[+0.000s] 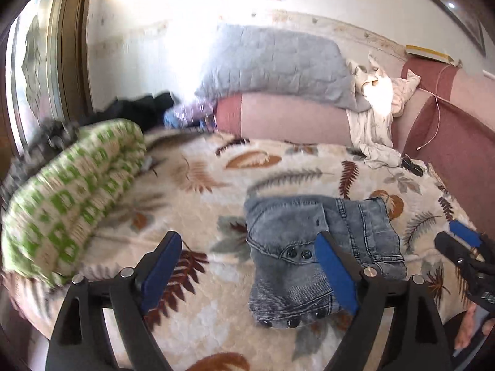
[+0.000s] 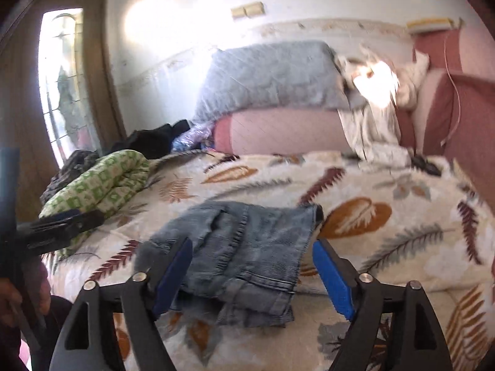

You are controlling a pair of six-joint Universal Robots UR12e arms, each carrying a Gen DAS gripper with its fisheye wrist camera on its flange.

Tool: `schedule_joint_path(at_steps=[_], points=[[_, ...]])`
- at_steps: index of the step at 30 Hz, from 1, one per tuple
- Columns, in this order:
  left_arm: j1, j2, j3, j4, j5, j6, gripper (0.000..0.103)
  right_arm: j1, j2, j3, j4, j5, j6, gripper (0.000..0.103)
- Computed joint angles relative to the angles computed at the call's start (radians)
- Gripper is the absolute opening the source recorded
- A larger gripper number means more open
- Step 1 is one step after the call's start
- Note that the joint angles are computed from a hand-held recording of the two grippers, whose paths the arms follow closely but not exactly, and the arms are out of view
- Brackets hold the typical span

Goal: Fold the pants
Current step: 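Open both tools and release the jeans flat on the bed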

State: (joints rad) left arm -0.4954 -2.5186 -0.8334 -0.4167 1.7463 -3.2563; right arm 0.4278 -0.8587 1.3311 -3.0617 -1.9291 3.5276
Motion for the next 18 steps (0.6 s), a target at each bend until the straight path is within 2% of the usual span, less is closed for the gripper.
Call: schedule_joint_path(at_steps=[2, 4, 6, 18], points=[[-0.006, 0.011, -0.012, 0.021, 0.022, 0.024, 0.089, 0.014, -0.010, 0.005, -0.034, -0.030, -0.010, 0.091], [-0.017, 0.022, -0.021, 0.030, 0.073, 0.044, 0.090, 0.030, -0.013, 0.000, -0.065, -0.078, -0.023, 0.099], [-0.024, 0.029, -0.026, 0.040, 0.107, 0.066, 0.090, 0.045, -0.014, -0.007, -0.090, -0.125, -0.049, 0.099], [-0.029, 0.060, -0.057, 0.049, 0.133, 0.070, 0.091, 0.105, 0.022, -0.085, -0.206, -0.275, -0.267, 0.103]])
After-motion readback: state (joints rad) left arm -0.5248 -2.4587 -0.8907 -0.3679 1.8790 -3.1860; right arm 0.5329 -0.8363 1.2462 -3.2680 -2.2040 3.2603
